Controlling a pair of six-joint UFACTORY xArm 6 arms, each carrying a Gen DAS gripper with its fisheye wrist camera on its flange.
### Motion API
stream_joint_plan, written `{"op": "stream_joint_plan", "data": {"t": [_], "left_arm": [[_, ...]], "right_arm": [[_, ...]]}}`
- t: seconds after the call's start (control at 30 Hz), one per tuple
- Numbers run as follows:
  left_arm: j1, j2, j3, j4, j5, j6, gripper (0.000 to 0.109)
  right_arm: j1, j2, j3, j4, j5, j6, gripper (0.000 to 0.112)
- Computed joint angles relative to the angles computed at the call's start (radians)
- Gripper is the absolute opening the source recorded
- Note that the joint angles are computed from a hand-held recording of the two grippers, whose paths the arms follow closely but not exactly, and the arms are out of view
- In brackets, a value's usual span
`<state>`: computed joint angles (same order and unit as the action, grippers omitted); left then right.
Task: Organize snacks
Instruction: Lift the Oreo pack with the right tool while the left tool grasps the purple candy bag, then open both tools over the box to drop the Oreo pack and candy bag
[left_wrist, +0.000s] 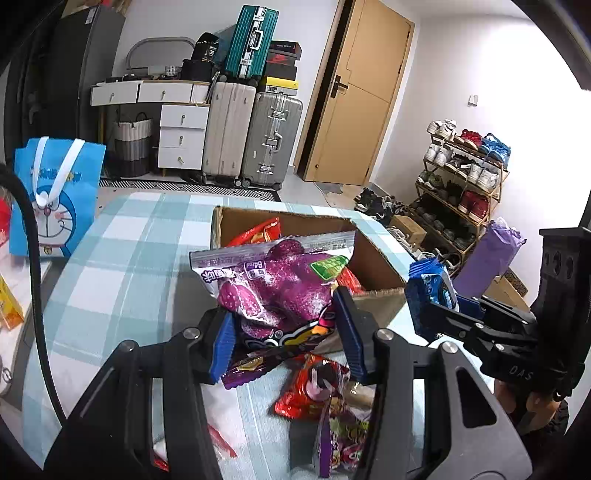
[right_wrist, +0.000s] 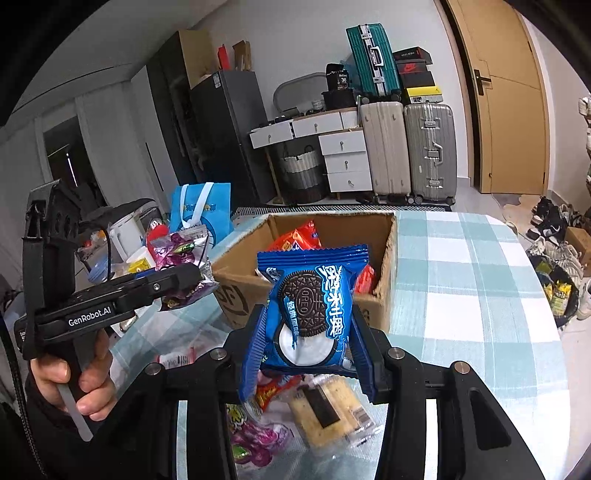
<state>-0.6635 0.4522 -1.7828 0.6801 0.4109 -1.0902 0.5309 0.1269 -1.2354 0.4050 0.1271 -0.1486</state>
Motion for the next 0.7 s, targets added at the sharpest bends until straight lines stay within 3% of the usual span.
{"op": "stream_joint_plan", "data": {"t": [0.43, 0.7], "left_arm": [[-0.008, 0.108, -0.222, -0.081, 0.125, 0.120, 0.046], [-0.009, 0.254, -0.455, -0.181, 0.218, 0.237, 0.046]], "right_arm": [[-0.020, 0.063, -0.121, 0.024, 0.055, -0.026, 0.044], [-0.030, 0.106, -0.185, 0.056, 0.072, -0.043, 0.044]]}}
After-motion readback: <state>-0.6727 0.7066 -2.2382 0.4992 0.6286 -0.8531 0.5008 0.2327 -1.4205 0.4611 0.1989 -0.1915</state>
